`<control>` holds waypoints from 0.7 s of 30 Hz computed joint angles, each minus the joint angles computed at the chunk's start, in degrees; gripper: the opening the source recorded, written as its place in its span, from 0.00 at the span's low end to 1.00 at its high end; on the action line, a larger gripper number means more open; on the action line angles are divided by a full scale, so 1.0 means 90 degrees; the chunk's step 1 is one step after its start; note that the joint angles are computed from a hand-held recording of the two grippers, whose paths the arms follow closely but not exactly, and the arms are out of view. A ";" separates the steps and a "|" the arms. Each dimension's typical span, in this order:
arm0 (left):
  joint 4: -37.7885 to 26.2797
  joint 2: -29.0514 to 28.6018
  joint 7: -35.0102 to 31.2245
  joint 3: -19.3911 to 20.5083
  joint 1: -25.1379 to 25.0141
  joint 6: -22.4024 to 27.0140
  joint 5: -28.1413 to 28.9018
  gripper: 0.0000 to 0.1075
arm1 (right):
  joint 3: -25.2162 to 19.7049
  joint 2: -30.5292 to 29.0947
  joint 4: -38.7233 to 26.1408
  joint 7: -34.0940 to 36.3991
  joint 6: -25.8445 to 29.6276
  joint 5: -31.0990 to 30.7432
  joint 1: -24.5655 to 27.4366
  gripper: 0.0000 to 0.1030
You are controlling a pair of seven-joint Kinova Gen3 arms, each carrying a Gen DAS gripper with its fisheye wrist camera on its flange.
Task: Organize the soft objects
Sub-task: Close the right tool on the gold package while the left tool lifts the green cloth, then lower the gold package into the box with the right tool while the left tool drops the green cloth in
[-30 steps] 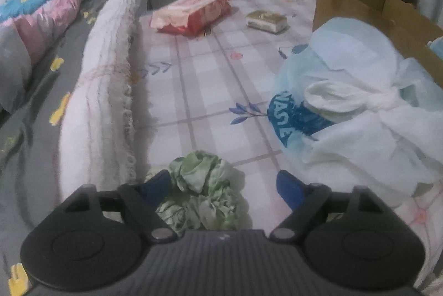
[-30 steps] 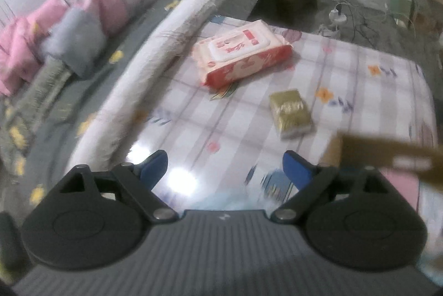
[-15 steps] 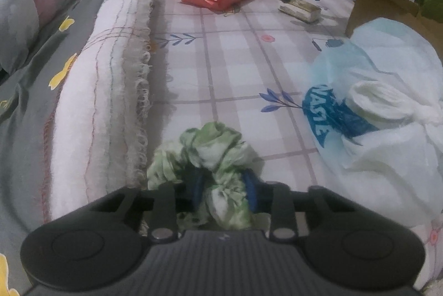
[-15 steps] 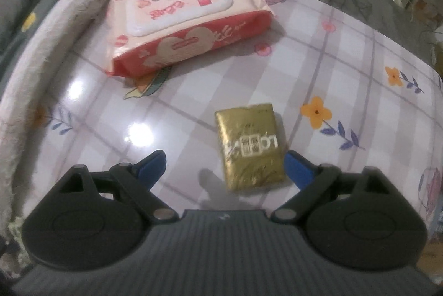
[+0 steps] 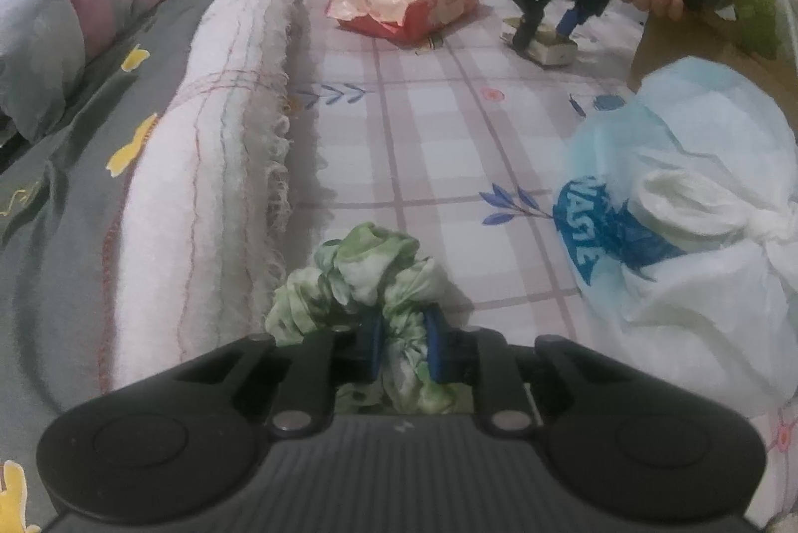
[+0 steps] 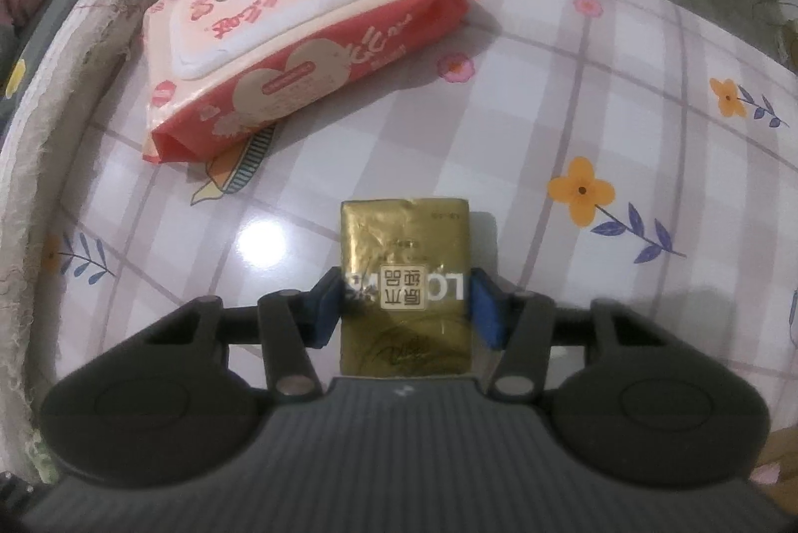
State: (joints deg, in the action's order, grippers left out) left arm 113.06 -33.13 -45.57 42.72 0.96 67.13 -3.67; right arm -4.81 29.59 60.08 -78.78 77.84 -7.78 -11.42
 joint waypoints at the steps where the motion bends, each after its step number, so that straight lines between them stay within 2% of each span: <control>1: -0.0012 -0.0040 0.0027 -0.0015 -0.0013 0.0006 0.0006 0.16 | -0.0021 -0.0071 0.0073 0.0004 -0.0044 -0.0061 0.0033 0.50; 7: -0.0181 -0.0279 0.0026 -0.0063 -0.0099 0.0100 0.0045 0.16 | -0.0182 -0.0886 0.0508 0.0327 -0.0099 -0.0808 0.0498 0.50; 12: -0.0390 -0.0631 -0.0139 -0.0119 -0.0177 0.0192 0.0221 0.16 | -0.0027 -0.2056 0.0993 0.1080 0.0278 -0.1949 0.1346 0.50; 16: -0.0460 -0.0886 -0.0356 -0.0200 -0.0232 0.0173 0.0489 0.16 | 0.0644 -0.3016 0.1383 0.1841 0.0908 -0.2776 0.2128 0.50; 21: -0.0504 -0.1103 -0.0584 -0.0292 -0.0293 0.0126 0.0871 0.16 | 0.1957 -0.3796 0.1845 0.2767 0.1859 -0.3196 0.3023 0.50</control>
State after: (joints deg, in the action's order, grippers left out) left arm 108.52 -43.05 -50.82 40.09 -1.68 68.26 4.17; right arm 12.80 -4.57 76.68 -53.88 94.56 -36.55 15.78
